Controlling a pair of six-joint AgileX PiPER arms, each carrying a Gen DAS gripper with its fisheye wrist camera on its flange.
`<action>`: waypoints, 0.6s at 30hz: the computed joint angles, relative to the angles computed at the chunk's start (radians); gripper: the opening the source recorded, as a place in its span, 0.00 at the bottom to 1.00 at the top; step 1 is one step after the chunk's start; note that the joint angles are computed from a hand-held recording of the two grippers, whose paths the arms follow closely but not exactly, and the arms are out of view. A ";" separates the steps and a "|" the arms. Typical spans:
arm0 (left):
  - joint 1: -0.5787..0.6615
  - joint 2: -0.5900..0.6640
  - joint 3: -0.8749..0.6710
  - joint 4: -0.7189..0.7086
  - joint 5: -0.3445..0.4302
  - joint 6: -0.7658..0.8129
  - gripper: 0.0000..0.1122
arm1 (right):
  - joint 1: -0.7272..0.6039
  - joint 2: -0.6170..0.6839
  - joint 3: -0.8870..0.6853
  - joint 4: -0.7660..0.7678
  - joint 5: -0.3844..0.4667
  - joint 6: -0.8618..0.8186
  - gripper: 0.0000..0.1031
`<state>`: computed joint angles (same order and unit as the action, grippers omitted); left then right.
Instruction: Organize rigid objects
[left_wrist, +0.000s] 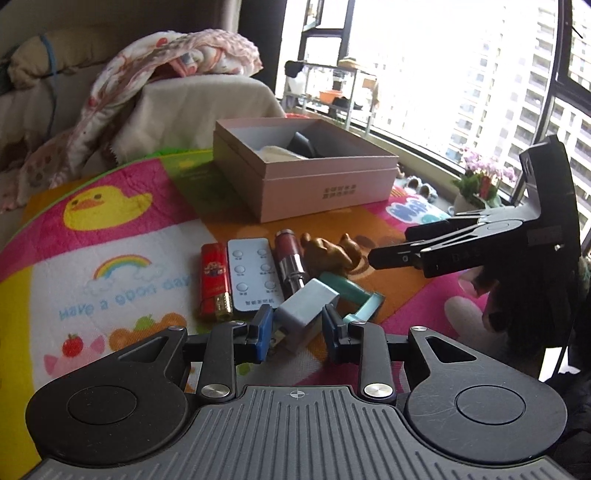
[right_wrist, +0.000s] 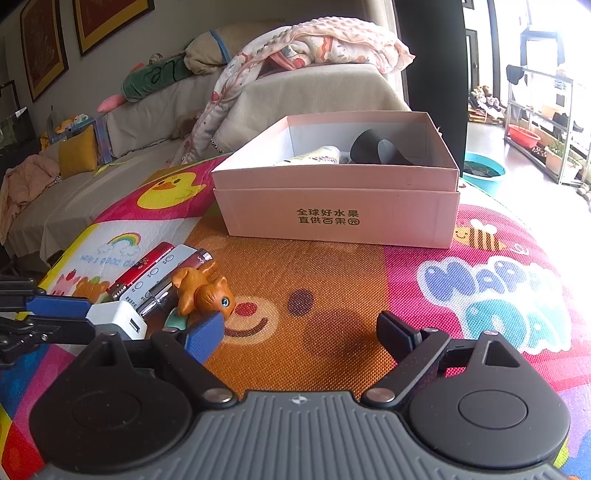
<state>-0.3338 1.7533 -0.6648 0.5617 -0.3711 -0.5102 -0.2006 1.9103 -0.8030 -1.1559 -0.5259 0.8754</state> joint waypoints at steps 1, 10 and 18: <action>-0.008 0.007 -0.007 -0.007 0.005 0.012 0.29 | 0.000 0.000 0.000 -0.001 0.000 0.001 0.87; -0.041 0.085 -0.044 0.000 -0.028 -0.013 0.28 | 0.000 0.000 0.000 0.000 -0.001 0.001 0.87; -0.091 0.130 -0.049 -0.290 -0.070 0.172 0.22 | 0.000 0.000 0.000 0.000 0.000 0.001 0.88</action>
